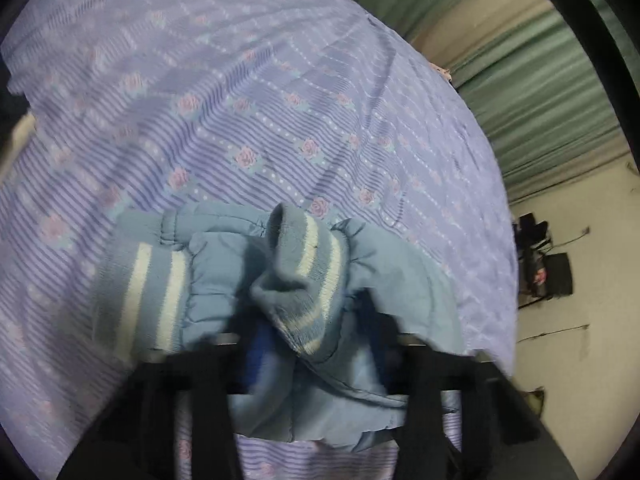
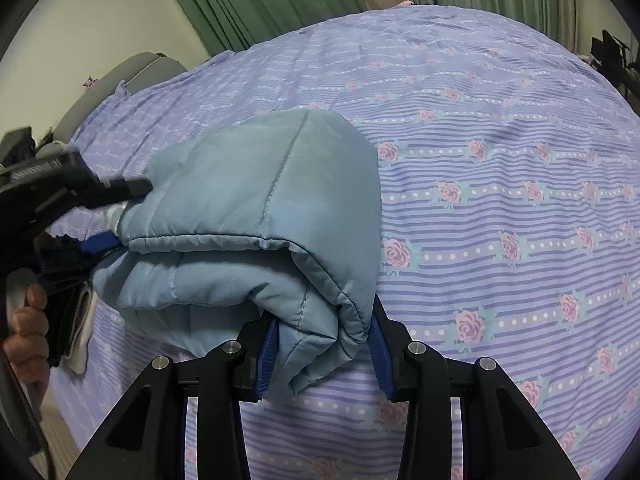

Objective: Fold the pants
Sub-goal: 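Grasp the folded bundle edge with the right tool while the left tool pinches the cuff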

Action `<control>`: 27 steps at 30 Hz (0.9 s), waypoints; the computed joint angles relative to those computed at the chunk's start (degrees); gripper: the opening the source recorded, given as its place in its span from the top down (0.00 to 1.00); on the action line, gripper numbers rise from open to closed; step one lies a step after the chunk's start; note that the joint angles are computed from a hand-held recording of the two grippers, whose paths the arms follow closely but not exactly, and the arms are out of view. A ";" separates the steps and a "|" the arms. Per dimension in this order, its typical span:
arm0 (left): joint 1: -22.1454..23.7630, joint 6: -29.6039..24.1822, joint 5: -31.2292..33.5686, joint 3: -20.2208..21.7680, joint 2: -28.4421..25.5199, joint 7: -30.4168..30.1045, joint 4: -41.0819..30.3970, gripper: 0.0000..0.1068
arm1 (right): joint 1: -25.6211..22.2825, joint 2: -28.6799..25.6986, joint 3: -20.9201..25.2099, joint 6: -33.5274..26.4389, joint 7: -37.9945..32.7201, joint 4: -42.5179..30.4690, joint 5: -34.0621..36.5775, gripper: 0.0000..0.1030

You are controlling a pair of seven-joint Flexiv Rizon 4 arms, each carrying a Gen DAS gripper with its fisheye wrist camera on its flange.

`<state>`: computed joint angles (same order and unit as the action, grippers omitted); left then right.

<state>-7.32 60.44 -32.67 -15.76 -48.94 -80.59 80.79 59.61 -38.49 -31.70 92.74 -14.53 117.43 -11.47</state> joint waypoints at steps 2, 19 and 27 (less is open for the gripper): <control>1.11 0.67 -0.74 -1.54 1.18 2.39 1.33 0.84 | -0.18 0.20 0.16 -0.57 0.51 -0.37 0.20 0.59; -1.24 7.23 7.39 5.83 12.14 5.08 12.44 0.85 | 3.35 4.32 -2.49 -17.13 7.03 -3.74 -12.29 0.57; -0.71 8.41 10.62 8.51 12.76 0.62 16.82 0.84 | 0.41 4.62 3.29 -26.75 4.78 -8.38 -20.40 0.60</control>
